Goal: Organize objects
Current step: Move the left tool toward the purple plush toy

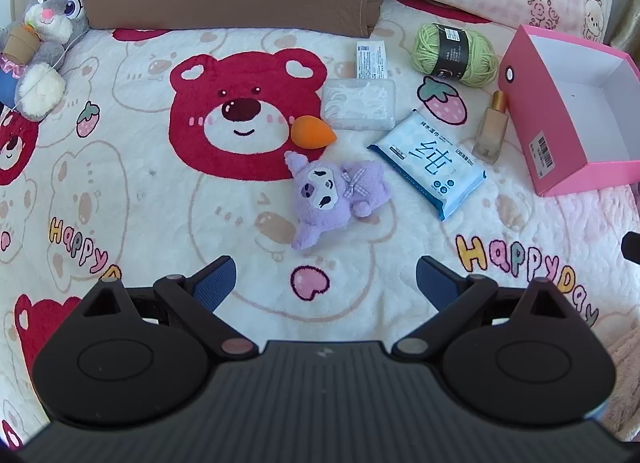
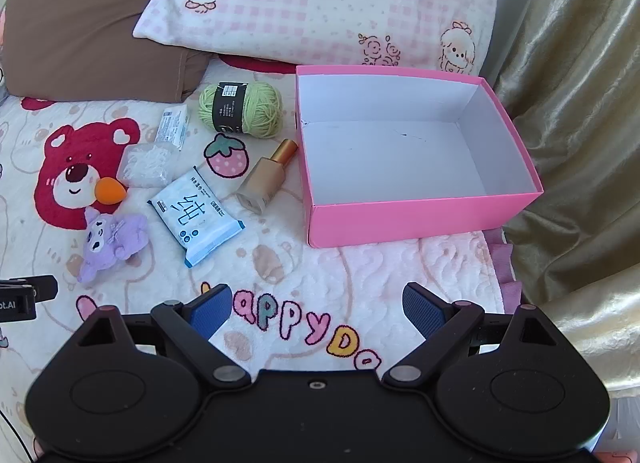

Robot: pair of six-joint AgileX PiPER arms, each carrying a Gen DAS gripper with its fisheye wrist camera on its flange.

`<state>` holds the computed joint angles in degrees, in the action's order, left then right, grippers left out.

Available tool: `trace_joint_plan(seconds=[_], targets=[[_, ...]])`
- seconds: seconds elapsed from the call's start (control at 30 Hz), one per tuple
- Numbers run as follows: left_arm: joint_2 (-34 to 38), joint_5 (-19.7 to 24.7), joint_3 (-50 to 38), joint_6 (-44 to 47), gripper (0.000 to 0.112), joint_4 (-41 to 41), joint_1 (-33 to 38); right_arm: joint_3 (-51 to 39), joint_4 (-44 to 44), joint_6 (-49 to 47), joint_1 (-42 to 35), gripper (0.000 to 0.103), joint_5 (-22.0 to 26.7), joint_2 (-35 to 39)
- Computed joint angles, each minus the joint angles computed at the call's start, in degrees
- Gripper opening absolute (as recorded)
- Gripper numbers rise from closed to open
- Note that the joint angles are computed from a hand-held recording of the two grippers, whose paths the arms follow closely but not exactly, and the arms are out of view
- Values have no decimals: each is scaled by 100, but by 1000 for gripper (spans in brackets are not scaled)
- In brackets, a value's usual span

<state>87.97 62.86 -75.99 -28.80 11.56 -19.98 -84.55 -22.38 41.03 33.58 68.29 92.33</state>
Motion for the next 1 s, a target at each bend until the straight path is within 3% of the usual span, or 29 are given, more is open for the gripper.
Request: trace_joint_plan(seconds=[1.0], targets=[[-70,-178,50,157,98,-347,271,97,39,-9,-91,94,-58,-16]])
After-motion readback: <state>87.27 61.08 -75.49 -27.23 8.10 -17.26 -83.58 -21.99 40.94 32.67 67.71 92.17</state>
